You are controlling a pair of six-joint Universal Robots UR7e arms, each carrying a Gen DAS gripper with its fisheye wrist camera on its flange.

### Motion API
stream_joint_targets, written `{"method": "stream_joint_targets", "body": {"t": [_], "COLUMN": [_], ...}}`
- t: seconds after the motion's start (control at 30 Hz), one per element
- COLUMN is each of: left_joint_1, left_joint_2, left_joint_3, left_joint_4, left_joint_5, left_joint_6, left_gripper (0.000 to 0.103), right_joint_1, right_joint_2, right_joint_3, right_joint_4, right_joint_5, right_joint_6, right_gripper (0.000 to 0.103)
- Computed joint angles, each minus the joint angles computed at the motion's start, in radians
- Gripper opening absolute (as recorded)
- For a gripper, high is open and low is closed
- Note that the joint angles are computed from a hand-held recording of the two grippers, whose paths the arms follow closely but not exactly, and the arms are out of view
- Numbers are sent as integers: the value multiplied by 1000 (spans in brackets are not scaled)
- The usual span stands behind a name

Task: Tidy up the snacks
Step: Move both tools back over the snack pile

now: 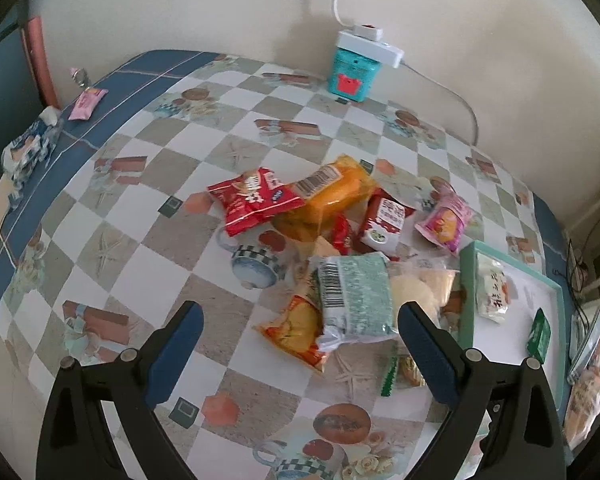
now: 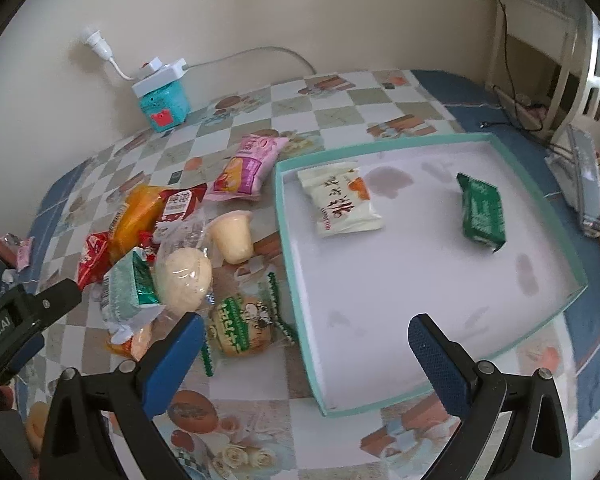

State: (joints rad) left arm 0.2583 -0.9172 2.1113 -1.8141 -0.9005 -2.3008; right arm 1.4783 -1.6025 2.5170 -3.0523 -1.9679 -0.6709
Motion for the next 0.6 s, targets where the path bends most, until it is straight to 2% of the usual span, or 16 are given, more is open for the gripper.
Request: {"method": "stream_joint_targets", "body": {"t": [0.3, 0.43, 0.6], "left_joint_1": [5, 9, 40], "left_joint_2": [-36, -44, -46], "left_joint_3": [60, 69, 89], "left_joint_4": [-54, -47, -140], "left_joint_5": [-16, -11, -20], "left_joint_6": [-47, -59, 10], "left_gripper": [98, 98, 98], "right_joint_1": [-27, -16, 1], "right_joint_2": [14, 39, 84], "right_joint_3": [-17, -14, -13], "right_joint_4": [71, 54, 2], "right_joint_5": [48, 46, 30], "right_joint_6": [39, 31, 7], "right_gripper": [103, 103, 103]}}
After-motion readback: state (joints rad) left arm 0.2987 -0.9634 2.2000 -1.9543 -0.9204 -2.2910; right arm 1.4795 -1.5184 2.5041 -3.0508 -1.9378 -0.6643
